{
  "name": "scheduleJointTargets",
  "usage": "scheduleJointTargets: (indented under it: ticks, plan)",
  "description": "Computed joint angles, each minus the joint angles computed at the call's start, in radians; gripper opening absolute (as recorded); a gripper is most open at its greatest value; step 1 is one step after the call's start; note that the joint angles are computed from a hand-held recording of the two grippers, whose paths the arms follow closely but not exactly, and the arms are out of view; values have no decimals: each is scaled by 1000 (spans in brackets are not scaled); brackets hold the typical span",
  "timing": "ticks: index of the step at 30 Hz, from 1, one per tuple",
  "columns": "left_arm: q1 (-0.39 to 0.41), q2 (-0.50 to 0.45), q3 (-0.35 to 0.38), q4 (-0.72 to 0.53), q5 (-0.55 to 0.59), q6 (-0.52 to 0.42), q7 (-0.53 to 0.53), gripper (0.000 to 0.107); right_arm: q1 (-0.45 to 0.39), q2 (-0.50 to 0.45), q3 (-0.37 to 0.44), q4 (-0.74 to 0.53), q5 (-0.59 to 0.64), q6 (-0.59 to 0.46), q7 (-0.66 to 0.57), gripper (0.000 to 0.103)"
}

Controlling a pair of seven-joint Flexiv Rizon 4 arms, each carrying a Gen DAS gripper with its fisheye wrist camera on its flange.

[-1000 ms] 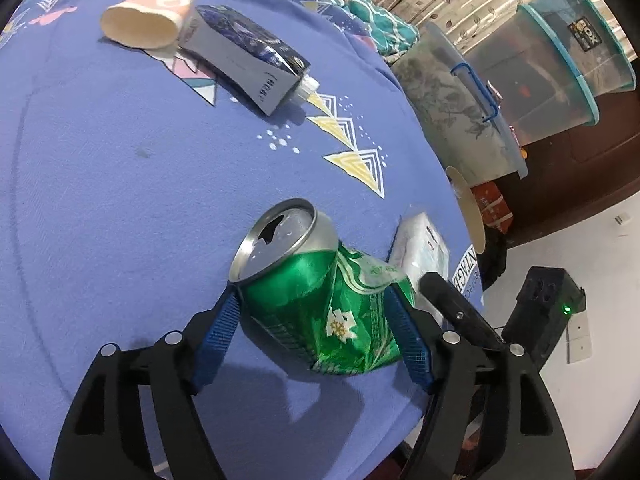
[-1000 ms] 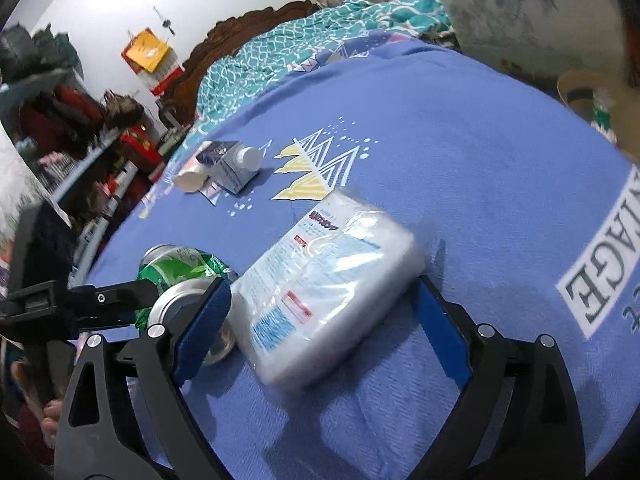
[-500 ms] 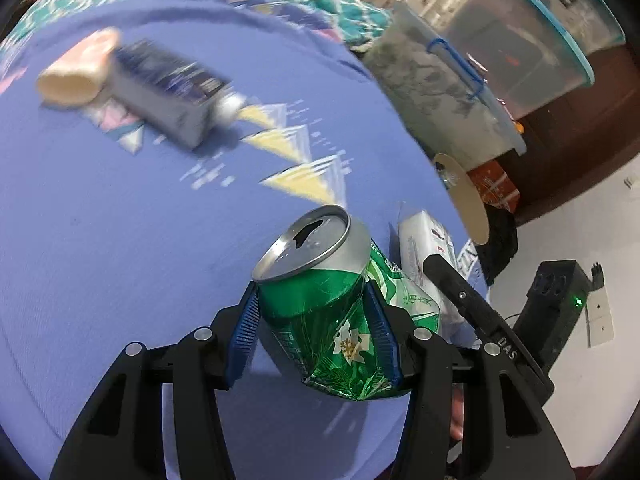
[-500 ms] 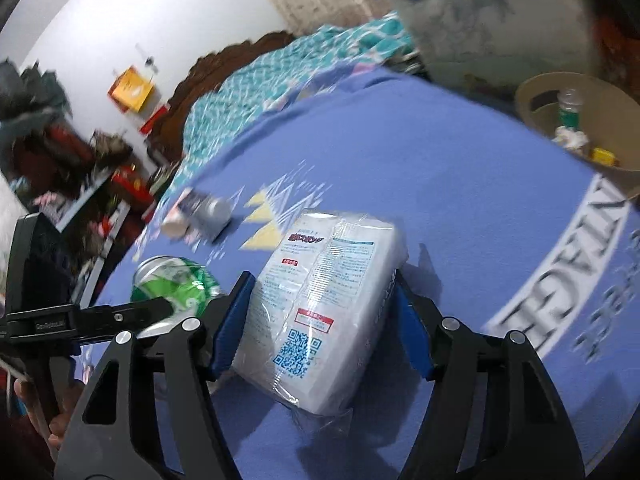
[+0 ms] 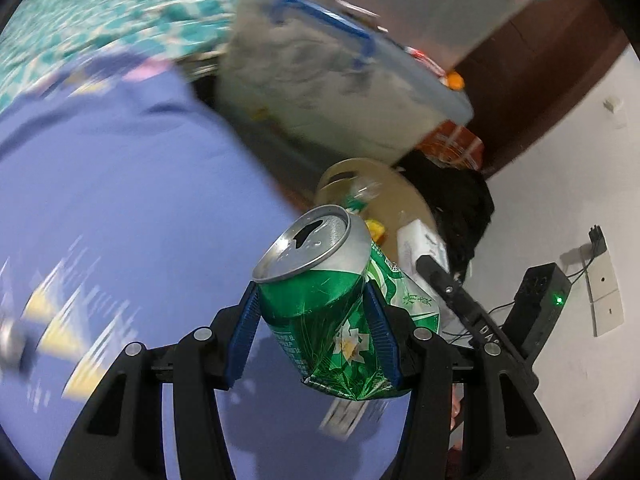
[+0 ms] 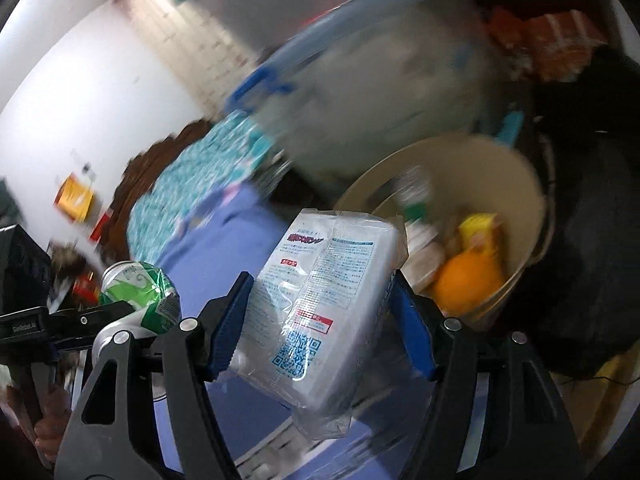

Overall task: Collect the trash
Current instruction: 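Drop the can and tissue pack into the wastebasket by opening both tools, then grasp the pink paper cup with the left tool while the right tool grasps the blue milk carton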

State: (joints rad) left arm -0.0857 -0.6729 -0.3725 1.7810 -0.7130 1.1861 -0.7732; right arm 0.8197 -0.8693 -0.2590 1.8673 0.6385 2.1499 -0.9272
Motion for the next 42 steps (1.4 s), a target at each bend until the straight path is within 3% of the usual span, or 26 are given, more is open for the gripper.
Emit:
scheduleJointTargets:
  ticks: [3, 5, 7, 12, 17, 20, 26, 28, 30, 34, 36, 38, 42]
  plan:
    - [-96, -100, 41, -181, 90, -49, -72, 50, -77, -4, 17, -1, -33, -3, 15, 83]
    - [-164, -170, 88, -302, 161, -78, -139, 69, -47, -14, -50, -4, 17, -44, 18, 87]
    - [-208, -215, 130, -377, 223, -104, -205, 69, -43, -14, -64, 16, 45, -23, 47, 87]
    - [-145, -190, 67, -289, 240, -82, -160, 69, 71, -34, -173, 49, 205, -3, 36, 87]
    - [-41, -110, 0, -116, 185, -4, -78, 70, 46, -23, -95, 25, 181, 56, 1, 87]
    - [57, -39, -67, 34, 123, 97, 8, 70, 31, -8, -48, -17, 127, 49, -46, 87]
    - [361, 89, -291, 318, -17, 302, 201, 70, 69, 4, -29, -108, 31, -41, -124, 87]
    - [493, 102, -393, 385, -25, 435, 236, 71, 99, -7, -45, -152, -31, -105, -135, 87]
    - [581, 101, -433, 399, -11, 535, 213, 80, 133, -22, -76, -194, -102, -178, -139, 90]
    - [665, 78, -387, 333, -20, 620, 106, 85, 159, -72, -90, -329, -300, -347, -149, 95]
    - [631, 54, -295, 267, -39, 634, 64, 90, 173, -109, -108, -406, -391, -416, -149, 98]
    - [579, 26, -186, 185, -66, 588, 30, 93, 156, -147, -87, -503, -492, -495, -162, 98]
    - [544, -49, -58, 33, -48, 391, -32, 94, 31, -258, 83, -783, -679, -668, -234, 98]
